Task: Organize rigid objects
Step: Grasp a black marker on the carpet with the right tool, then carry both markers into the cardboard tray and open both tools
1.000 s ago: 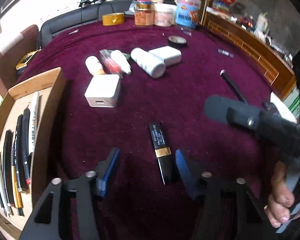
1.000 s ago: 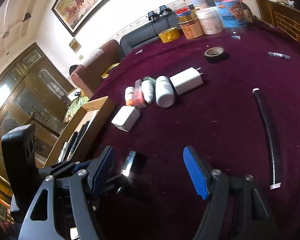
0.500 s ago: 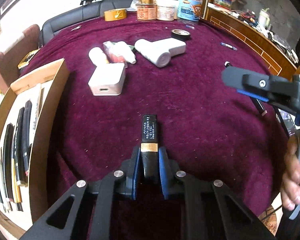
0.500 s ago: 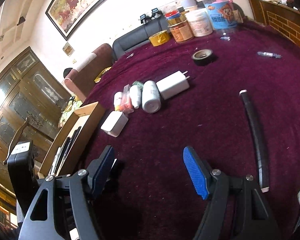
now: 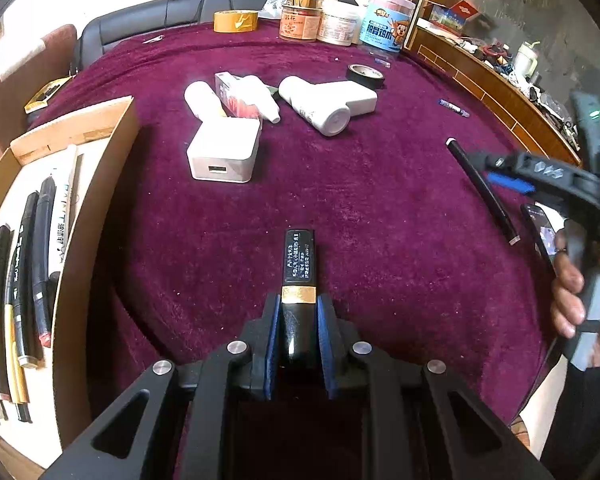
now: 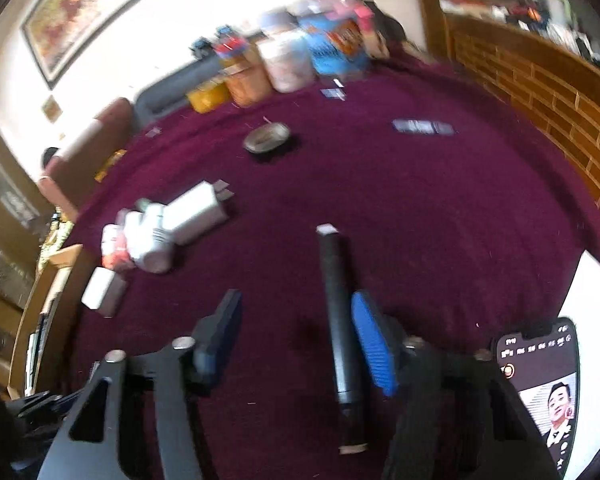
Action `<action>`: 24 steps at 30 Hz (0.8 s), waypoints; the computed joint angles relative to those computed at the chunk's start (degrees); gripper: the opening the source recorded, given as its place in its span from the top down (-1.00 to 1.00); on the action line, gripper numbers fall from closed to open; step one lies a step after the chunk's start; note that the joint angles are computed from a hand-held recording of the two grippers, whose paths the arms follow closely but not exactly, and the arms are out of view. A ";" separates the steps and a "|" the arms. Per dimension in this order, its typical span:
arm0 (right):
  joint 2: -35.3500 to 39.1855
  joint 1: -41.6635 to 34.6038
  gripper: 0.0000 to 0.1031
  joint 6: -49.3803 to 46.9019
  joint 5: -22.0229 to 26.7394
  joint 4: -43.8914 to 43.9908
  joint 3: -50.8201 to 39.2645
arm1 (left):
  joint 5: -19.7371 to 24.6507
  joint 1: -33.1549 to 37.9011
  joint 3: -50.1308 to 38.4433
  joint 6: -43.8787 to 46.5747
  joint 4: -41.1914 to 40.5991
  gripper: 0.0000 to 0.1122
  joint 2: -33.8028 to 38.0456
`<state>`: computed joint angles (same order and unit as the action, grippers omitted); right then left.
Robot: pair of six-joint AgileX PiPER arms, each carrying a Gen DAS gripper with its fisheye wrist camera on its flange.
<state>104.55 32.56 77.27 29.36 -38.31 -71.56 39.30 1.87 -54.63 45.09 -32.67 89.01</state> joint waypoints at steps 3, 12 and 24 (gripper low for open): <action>2.22 1.48 0.40 2.47 4.04 -2.60 -1.88 | 0.50 0.70 0.09 1.75 -1.30 0.68 0.07; 6.02 8.43 0.71 0.67 5.08 -1.02 -6.64 | 0.08 -0.74 -0.62 -0.14 0.89 0.68 0.38; 10.02 14.99 0.72 -12.02 -3.52 9.30 -12.32 | 4.97 4.71 -0.65 5.70 -6.92 0.69 -0.55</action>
